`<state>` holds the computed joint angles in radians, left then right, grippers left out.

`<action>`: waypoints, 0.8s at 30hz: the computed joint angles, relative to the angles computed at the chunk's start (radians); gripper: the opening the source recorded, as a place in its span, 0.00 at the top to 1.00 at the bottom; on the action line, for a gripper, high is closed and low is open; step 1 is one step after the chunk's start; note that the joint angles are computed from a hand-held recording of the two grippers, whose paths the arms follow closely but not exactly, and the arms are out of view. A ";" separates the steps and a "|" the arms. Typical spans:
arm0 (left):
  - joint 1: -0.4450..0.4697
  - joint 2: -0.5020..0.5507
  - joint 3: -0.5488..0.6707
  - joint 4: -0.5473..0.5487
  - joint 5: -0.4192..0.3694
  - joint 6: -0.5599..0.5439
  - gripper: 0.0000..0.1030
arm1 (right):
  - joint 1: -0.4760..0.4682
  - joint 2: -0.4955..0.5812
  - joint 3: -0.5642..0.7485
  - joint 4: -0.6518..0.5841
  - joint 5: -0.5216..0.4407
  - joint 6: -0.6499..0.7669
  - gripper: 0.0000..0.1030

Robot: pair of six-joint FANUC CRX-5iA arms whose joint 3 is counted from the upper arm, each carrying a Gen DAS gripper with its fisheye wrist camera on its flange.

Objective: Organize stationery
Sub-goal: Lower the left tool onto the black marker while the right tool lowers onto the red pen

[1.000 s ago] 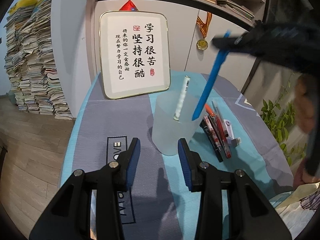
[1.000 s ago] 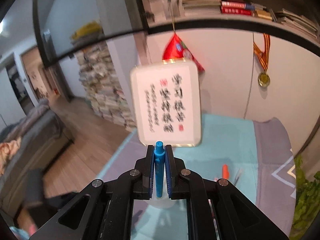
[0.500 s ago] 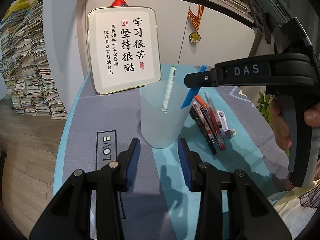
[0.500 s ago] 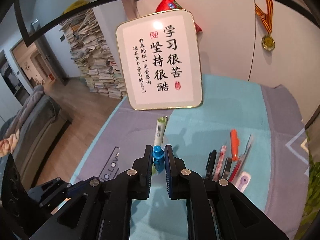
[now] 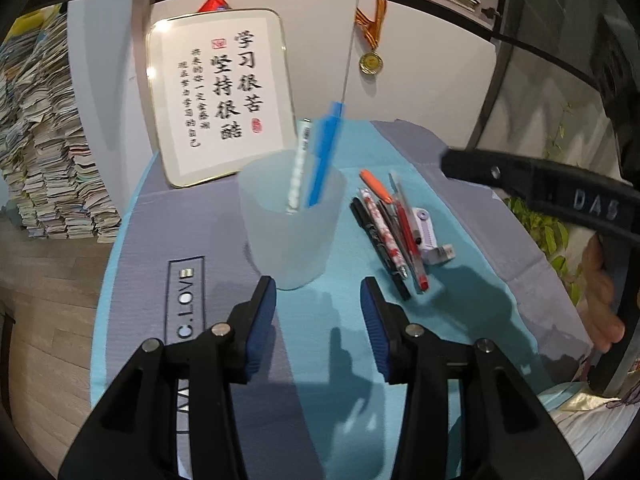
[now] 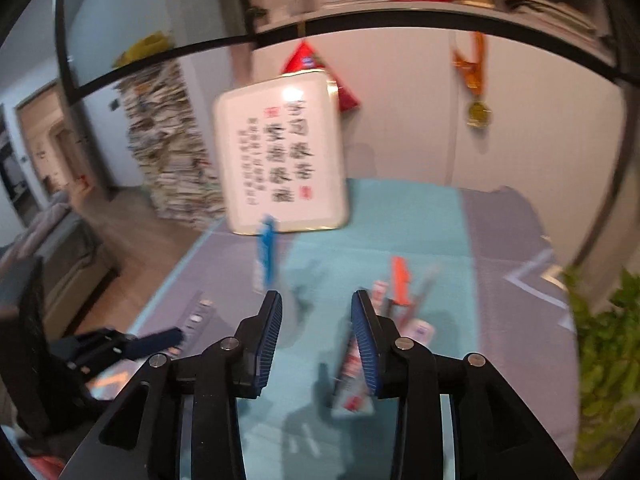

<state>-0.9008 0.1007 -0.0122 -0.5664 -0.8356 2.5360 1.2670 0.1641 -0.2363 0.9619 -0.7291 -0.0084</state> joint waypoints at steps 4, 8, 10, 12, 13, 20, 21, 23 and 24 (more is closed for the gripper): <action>-0.006 0.037 0.024 0.034 0.009 -0.042 0.59 | 0.016 -0.011 -0.019 -0.088 -0.101 0.014 0.65; -0.001 0.088 0.061 0.091 0.018 -0.099 0.59 | 0.008 -0.036 -0.062 -0.183 -0.086 0.012 0.65; 0.004 0.108 0.073 0.114 0.025 -0.124 0.59 | 0.006 -0.055 -0.099 -0.191 -0.061 -0.003 0.65; 0.006 0.134 0.094 0.136 0.023 -0.147 0.59 | 0.001 -0.074 -0.127 -0.210 -0.028 0.008 0.65; 0.006 0.147 0.106 0.143 0.019 -0.154 0.59 | -0.001 -0.078 -0.133 -0.223 -0.015 0.019 0.65; 0.006 0.235 0.195 0.150 -0.047 -0.174 0.61 | -0.015 -0.050 -0.089 -0.385 0.030 0.224 0.65; 0.008 0.242 0.201 0.150 -0.052 -0.173 0.61 | -0.018 -0.035 -0.067 -0.412 0.022 0.261 0.65; 0.007 0.259 0.223 0.137 -0.075 -0.167 0.63 | -0.024 0.005 -0.015 -0.450 -0.015 0.320 0.65; 0.007 0.269 0.235 0.129 -0.089 -0.165 0.63 | -0.026 0.025 0.005 -0.450 -0.041 0.329 0.65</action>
